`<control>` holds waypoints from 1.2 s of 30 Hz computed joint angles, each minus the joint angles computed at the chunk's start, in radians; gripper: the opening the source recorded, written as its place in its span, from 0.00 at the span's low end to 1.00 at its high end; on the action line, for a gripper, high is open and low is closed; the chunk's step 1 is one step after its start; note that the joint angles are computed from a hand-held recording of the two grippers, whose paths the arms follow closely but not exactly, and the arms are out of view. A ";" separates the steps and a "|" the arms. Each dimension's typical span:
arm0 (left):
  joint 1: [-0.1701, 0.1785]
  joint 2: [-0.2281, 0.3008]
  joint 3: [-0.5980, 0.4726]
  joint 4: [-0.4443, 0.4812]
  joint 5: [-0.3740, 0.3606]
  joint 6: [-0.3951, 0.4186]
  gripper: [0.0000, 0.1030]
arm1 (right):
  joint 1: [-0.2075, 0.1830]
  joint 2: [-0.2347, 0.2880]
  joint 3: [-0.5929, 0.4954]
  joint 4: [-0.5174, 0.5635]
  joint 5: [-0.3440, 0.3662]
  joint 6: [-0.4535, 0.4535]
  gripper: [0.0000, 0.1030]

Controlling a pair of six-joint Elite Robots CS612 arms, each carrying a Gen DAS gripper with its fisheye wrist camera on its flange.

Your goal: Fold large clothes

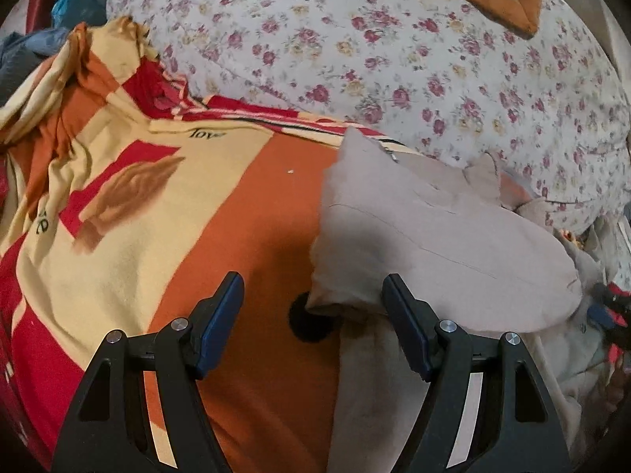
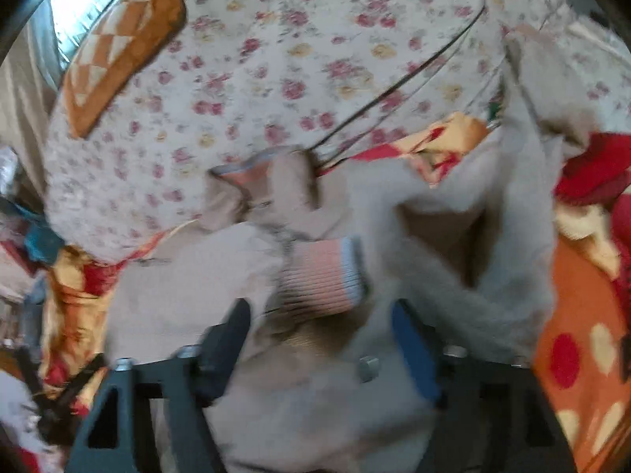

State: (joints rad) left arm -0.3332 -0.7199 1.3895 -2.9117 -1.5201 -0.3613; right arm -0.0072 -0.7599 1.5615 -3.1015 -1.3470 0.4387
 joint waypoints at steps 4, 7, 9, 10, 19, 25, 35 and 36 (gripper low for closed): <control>0.013 0.004 -0.007 0.015 -0.036 -0.045 0.71 | 0.014 0.035 -0.074 0.083 0.063 0.018 0.71; 0.018 0.004 -0.009 0.019 -0.037 -0.061 0.71 | 0.020 0.078 -0.153 0.172 0.058 -0.002 0.22; 0.023 0.001 -0.005 0.006 -0.054 -0.067 0.71 | 0.021 0.081 -0.161 0.159 0.051 -0.011 0.21; 0.025 0.002 -0.006 0.002 -0.065 -0.069 0.71 | 0.022 0.073 -0.146 0.103 0.030 -0.027 0.20; 0.023 0.010 -0.034 0.087 -0.141 -0.002 0.71 | 0.000 0.058 -0.136 0.189 -0.151 -0.051 0.43; 0.007 0.011 -0.038 0.109 -0.135 0.099 0.71 | 0.000 -0.014 0.014 0.029 -0.103 -0.081 0.73; -0.040 0.043 -0.090 0.147 0.120 0.142 0.71 | 0.023 -0.038 0.086 0.018 0.007 -0.138 0.74; -0.032 0.045 -0.092 0.139 0.118 0.108 0.71 | 0.026 -0.038 0.087 0.019 0.016 -0.138 0.74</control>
State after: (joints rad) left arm -0.3653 -0.6747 1.2970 -2.7724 -1.4024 -0.2532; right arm 0.0192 -0.7979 1.6482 -3.0821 -1.3312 0.3004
